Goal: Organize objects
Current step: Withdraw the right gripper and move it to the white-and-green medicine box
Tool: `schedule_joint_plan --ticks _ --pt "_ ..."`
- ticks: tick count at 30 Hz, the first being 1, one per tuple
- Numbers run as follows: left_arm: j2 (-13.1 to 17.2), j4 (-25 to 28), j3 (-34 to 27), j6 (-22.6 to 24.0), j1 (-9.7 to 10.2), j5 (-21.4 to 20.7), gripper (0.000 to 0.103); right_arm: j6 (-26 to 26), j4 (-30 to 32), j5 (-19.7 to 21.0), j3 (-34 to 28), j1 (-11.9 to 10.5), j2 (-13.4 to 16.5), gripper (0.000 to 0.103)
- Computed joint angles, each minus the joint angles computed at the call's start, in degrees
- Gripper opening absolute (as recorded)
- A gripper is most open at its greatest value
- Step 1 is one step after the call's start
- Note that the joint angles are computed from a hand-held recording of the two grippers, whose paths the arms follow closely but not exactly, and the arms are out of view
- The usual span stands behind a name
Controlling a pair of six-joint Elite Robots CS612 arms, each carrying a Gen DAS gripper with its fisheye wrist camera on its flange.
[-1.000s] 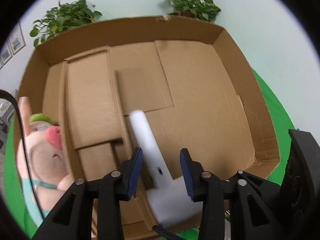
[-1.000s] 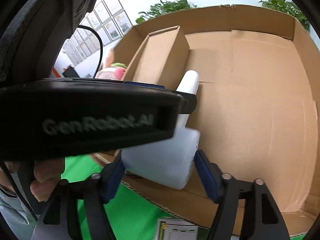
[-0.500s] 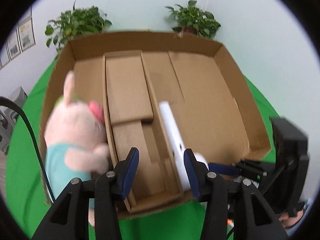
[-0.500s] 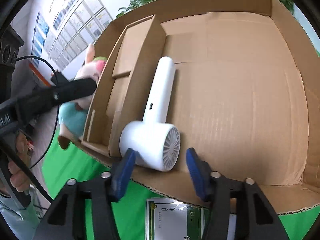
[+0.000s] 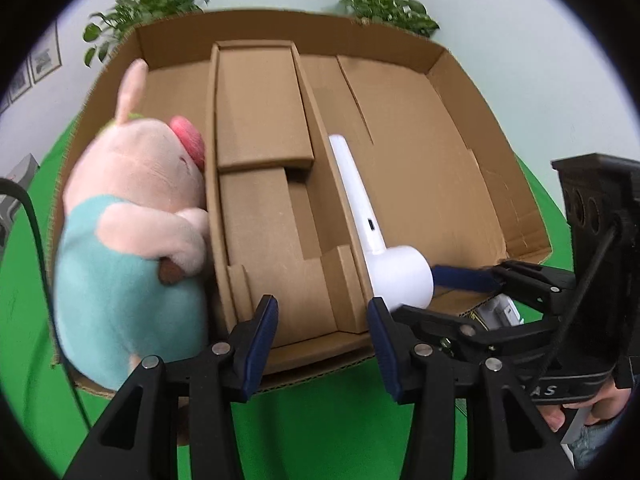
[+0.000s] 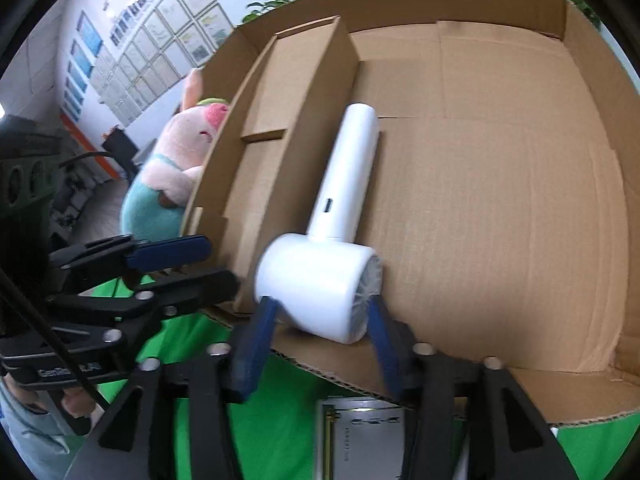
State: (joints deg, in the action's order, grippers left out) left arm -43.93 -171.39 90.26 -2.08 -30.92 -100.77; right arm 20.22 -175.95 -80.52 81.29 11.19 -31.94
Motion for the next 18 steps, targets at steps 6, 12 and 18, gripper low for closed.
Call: schedule_joint_plan --ticks 6,12,18 --pt "-2.0 -15.7 4.6 -3.7 -0.33 4.2 0.051 -0.4 -9.3 -15.0 5.5 2.5 -3.1 0.103" --pt "-2.2 -38.0 9.5 -1.0 -3.15 20.0 0.103 -6.8 -19.0 -25.9 11.0 5.7 -6.1 0.103" --pt "-2.4 -38.4 10.6 0.4 -3.88 22.4 0.103 -5.6 -27.9 -21.0 19.3 6.0 -9.6 0.103"
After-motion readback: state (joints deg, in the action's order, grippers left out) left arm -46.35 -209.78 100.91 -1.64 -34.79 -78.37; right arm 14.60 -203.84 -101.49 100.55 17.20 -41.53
